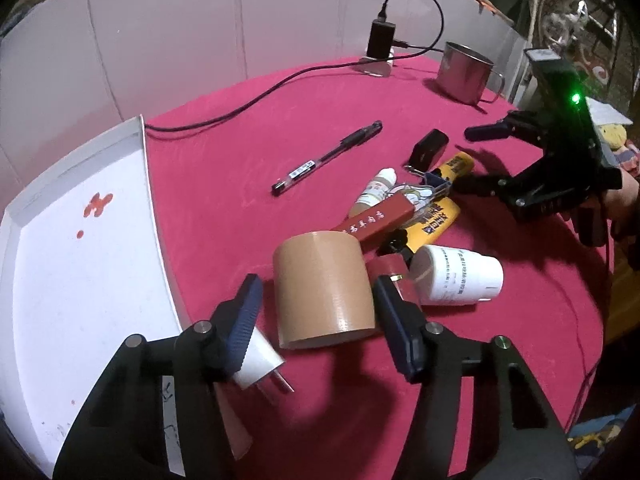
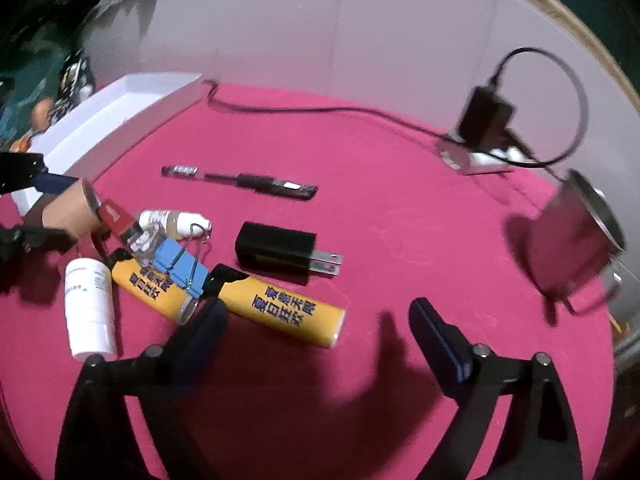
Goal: Organize rigid objects
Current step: 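Grasp the tan tape roll with the left tool while the right tool grasps the yellow lighter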
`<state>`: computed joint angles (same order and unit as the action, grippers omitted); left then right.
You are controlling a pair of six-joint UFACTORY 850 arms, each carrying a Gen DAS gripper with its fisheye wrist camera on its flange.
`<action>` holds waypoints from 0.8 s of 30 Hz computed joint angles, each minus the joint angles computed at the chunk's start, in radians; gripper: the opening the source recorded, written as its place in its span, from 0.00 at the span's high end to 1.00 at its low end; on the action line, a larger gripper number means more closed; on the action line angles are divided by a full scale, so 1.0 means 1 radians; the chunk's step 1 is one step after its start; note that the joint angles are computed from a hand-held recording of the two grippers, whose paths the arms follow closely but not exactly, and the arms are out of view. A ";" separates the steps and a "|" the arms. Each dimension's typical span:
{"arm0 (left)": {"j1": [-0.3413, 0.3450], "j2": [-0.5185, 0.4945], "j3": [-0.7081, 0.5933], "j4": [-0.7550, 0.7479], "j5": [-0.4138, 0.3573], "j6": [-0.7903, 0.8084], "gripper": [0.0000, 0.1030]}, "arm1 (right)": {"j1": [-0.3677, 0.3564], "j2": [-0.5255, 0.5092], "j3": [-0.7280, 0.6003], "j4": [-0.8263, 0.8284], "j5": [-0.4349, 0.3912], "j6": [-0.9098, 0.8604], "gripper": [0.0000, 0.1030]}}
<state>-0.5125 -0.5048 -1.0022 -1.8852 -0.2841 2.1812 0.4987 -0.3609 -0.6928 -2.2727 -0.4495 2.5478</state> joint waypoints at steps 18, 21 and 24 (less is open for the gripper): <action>0.008 0.002 0.025 -0.065 -0.033 0.064 0.52 | -0.017 0.041 0.018 -0.321 0.191 0.174 0.78; 0.005 0.005 0.030 -0.084 -0.034 0.076 0.52 | 0.021 0.035 0.021 -0.150 0.141 0.044 0.78; 0.002 0.005 0.031 -0.099 -0.031 0.077 0.52 | 0.030 0.005 -0.009 -0.108 0.113 0.036 0.77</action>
<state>-0.5104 -0.4998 -0.9711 -1.9844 -0.3148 2.2582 0.5283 -0.3557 -0.7013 -2.3802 -0.3361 2.5837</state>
